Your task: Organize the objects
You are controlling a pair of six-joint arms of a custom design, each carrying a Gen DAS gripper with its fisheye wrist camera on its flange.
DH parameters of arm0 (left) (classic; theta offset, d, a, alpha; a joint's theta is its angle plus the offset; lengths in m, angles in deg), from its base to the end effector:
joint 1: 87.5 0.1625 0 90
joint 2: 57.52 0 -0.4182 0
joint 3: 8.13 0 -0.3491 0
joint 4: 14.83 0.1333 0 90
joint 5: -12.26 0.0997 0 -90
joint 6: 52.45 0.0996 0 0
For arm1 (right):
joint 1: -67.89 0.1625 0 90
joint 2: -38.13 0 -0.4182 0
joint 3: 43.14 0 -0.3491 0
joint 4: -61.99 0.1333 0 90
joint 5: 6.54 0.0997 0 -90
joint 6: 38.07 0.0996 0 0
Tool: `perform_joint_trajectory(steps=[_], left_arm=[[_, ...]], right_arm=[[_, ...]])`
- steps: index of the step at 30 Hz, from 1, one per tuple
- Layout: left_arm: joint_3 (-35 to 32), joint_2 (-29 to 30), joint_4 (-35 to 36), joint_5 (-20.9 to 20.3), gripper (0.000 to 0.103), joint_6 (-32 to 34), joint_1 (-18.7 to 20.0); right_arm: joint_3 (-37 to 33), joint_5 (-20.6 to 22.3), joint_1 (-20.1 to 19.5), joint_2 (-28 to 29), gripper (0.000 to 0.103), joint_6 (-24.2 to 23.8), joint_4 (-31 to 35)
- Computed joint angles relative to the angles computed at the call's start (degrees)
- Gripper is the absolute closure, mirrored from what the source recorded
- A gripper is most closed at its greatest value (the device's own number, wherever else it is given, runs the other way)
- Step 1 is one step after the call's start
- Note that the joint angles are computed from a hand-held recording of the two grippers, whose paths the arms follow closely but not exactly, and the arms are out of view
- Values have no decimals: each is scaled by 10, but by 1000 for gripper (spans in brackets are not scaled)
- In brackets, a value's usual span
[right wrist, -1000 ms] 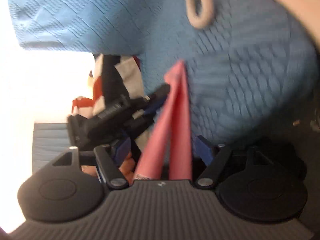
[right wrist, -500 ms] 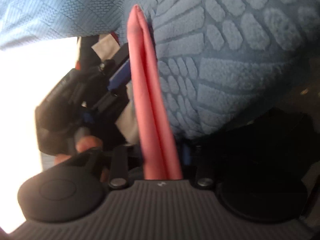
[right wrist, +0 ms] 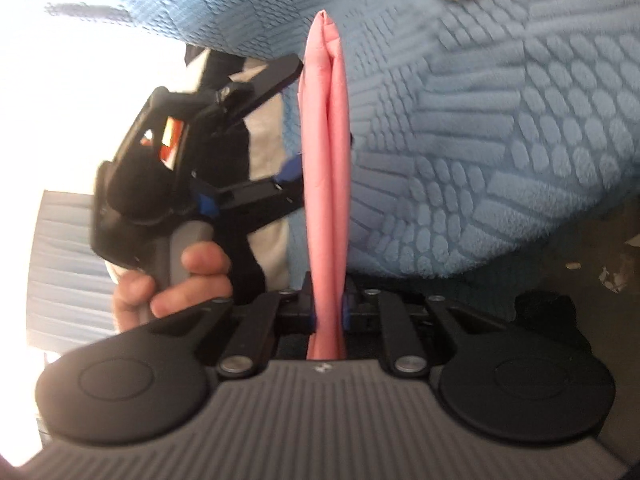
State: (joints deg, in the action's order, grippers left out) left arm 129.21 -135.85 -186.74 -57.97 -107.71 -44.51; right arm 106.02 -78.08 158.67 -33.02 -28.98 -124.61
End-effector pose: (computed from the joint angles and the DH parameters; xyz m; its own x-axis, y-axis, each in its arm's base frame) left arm -0.1734 -0.3899 0.2252 -0.9742 -0.1750 0.1422 -0.2224 0.8498 -0.4778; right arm 0.1693 -0.3300 0.1590 -0.9372 0.0373 -0.3467 0.1369 0.9538 -0.2674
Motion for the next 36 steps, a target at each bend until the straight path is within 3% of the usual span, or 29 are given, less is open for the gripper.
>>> perform_joint_trajectory(steps=[2, 4, 8, 11, 13, 17, 25, 27, 28, 30, 32, 36], left_arm=[[3, 7, -26, -28, 31, 7, 6], [4, 15, -46, -49, 31, 19, 7], [4, 23, -62, -66, 32, 23, 9], [1, 29, -69, -84, 32, 35, 9], [-1, 26, -41, -70, 34, 40, -3], [-2, 22, -16, -50, 49, 40, -13], [-6, 19, 9, -23, 59, 52, -31], [-6, 20, 9, -17, 64, 53, -36], [-5, 19, 9, -10, 68, 52, -40], [-2, 21, 2, 2, 84, 48, -46], [4, 20, -17, 4, 91, 35, -47], [13, 20, -39, 9, 93, 15, -48]], right_arm=[[-1, 11, -7, 0, 89, 3, -17], [7, 55, -32, 8, 89, 8, -48], [6, 98, -56, 18, 89, 10, -69], [-4, 85, -51, 26, 89, 11, -71], [-8, 81, -50, 35, 89, 15, -75], [-22, 59, -42, 47, 89, 33, -73], [-31, 60, -38, 63, 87, 29, -74], [-20, 64, -41, 49, 84, 19, -67], [-23, 67, -42, 49, 79, 21, -62], [-21, 70, -49, 43, 66, 30, -57], [-19, 75, -50, 47, 53, 46, -68], [-20, 57, -37, 38, 54, 28, -75]])
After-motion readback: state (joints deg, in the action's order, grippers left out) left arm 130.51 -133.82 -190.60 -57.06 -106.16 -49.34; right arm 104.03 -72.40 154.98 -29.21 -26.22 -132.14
